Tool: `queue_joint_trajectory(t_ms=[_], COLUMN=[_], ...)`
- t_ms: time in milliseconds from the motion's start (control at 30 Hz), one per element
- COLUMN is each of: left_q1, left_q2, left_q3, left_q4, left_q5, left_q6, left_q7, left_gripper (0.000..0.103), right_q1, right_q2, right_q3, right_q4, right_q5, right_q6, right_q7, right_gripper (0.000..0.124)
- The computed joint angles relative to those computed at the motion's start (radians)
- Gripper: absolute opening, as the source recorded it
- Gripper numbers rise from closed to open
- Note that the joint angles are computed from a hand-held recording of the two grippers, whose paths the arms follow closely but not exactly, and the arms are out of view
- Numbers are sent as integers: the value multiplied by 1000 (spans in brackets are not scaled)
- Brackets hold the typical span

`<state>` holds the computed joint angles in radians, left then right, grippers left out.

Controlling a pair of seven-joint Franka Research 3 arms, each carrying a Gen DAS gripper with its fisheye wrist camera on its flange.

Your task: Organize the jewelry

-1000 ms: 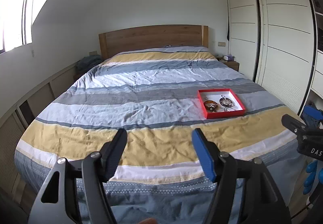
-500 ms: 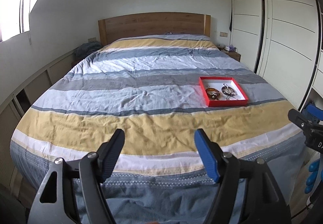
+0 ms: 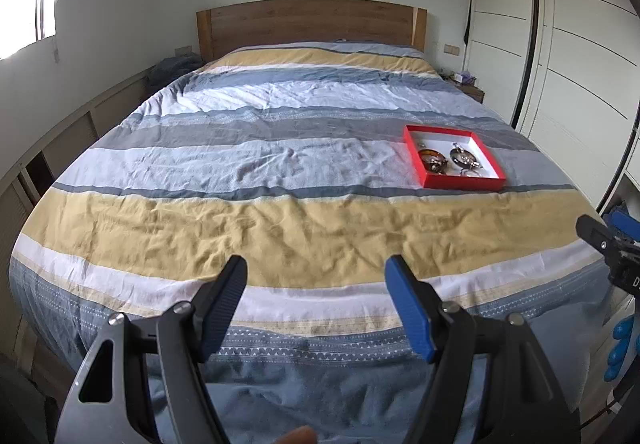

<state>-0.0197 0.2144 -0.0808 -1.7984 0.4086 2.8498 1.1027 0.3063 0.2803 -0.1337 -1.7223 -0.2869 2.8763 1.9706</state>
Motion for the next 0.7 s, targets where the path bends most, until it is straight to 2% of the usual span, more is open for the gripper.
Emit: queue_joint_trajectory(t_ms=[300, 700], left_q1=[-19, -36], left_q2=[74, 151], left_q3=[18, 24], left_q4=[78, 175], left_q5=[21, 55], left_q6=[-79, -181], left_q7=[-44, -71], left_gripper=[70, 70], right_q1=[-4, -22], right_q2=[56, 107], right_q3=[-11, -23], right_q4=[54, 92], right_q5=[12, 66], right_q6=[-32, -23], right_q7=[-25, -62], right_gripper=[103, 103])
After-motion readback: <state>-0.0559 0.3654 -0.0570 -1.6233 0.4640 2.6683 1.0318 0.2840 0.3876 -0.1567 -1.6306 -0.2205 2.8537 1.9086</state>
